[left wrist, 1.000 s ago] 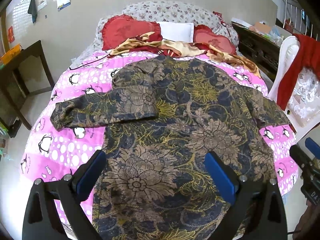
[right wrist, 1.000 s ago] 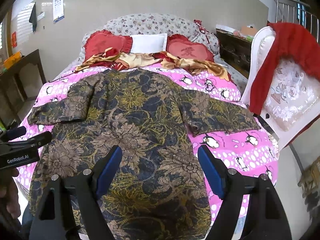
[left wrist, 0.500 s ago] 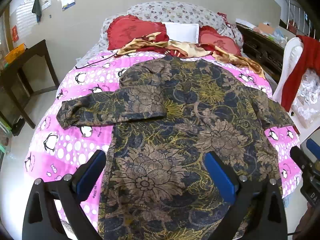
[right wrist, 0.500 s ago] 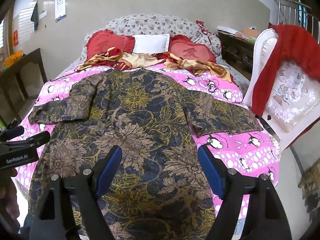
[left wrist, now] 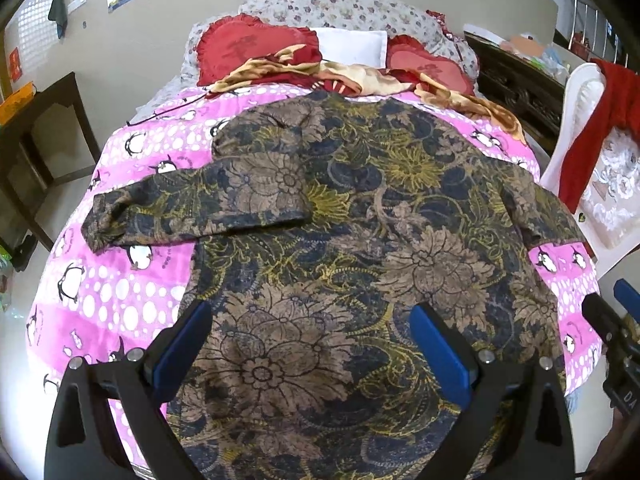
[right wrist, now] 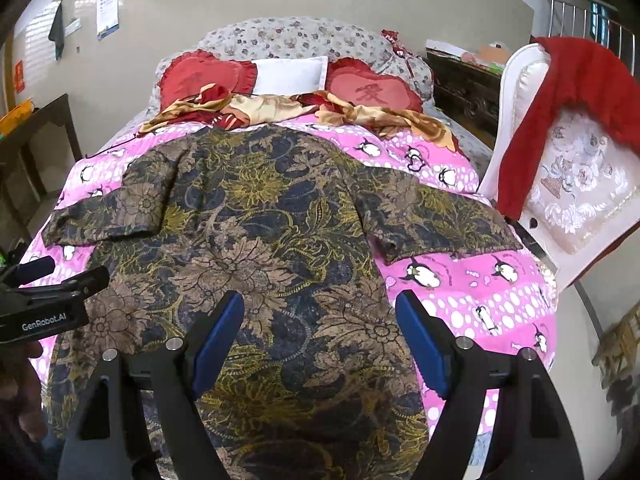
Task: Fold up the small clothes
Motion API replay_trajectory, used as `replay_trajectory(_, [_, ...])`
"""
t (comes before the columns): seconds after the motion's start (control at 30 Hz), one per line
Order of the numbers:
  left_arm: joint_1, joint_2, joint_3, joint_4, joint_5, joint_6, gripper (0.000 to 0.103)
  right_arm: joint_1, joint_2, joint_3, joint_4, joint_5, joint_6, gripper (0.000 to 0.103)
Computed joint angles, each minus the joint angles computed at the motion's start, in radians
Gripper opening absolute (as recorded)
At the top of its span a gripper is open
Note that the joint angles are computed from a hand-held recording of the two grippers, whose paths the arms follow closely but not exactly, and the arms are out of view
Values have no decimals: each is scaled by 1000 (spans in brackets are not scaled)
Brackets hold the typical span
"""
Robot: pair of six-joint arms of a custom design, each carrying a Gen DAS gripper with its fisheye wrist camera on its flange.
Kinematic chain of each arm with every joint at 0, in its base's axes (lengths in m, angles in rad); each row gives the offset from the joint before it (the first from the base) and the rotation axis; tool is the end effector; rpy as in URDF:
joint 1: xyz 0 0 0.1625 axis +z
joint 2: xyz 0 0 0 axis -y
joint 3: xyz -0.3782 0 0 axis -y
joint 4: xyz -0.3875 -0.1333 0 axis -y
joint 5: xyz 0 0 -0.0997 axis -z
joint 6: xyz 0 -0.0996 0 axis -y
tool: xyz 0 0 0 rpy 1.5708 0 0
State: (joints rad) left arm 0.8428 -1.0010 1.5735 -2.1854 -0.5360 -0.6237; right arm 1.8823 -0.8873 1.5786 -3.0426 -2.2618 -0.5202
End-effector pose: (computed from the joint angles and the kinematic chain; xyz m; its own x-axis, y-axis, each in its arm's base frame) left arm -0.2567 -0.6171 0.2244 -0.7173 -0.1817 -0.6727 0.3029 0.7881 -0.5359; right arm 0.2694 -0.6090 0.2243 -0.6475 -0.1707 0.7427 -0.6219 0.6817 -0.3855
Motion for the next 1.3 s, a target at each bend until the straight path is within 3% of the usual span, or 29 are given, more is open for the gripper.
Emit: replay_trajectory(1.3, [-3,12,-13,27,3,-17,101,-2,-17,18,26,6,32,75])
